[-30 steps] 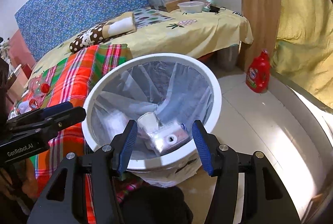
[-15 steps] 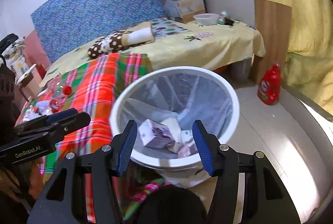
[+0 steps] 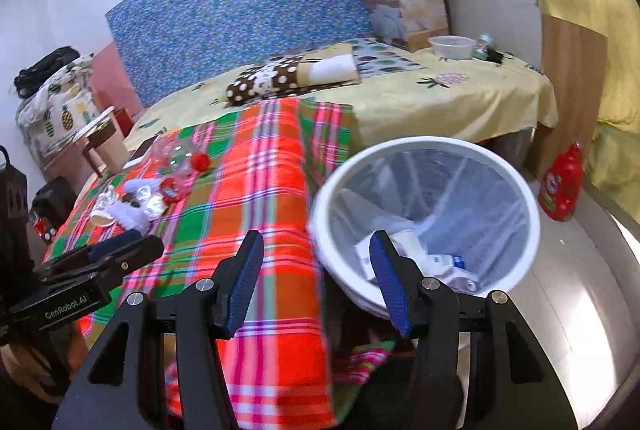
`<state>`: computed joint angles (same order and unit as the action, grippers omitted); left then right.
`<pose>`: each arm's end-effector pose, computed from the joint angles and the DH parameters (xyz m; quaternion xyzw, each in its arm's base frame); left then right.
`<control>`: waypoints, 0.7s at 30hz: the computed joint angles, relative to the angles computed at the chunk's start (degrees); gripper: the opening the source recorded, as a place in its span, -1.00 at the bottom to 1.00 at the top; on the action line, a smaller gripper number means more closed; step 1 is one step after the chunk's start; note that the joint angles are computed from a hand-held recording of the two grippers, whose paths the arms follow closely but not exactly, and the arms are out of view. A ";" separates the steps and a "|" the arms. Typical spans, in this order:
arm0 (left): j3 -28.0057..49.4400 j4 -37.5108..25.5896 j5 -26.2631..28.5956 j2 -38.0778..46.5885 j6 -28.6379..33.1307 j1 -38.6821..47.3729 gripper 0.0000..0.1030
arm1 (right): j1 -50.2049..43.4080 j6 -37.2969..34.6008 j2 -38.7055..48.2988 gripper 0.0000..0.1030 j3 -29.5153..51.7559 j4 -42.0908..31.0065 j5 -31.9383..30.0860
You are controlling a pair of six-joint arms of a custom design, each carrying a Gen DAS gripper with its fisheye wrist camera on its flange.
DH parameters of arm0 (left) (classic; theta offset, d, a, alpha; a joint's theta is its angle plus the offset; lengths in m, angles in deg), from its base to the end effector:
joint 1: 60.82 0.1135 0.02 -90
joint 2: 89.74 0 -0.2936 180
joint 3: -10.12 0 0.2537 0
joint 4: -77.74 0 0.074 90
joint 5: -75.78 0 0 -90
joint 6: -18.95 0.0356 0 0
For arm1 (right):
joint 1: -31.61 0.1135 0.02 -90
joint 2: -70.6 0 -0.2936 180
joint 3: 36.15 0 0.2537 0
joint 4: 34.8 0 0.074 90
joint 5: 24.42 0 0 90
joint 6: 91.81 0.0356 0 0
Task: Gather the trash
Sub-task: 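Move both grippers back toward the remaining trash on the bed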
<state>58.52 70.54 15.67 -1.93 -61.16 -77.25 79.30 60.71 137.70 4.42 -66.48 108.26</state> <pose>0.2605 -0.0953 0.1696 0.2972 0.8525 -0.2596 0.3429 0.1427 0.1209 0.1855 0.2144 0.8755 0.0090 0.4330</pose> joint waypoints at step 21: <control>0.30 -3.04 3.84 0.11 7.37 21.28 -0.21 | 0.84 -13.15 14.72 0.11 8.26 14.58 -6.59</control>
<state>58.82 67.50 19.51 -1.82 -53.80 -55.97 80.15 47.56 152.42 12.68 -51.89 101.68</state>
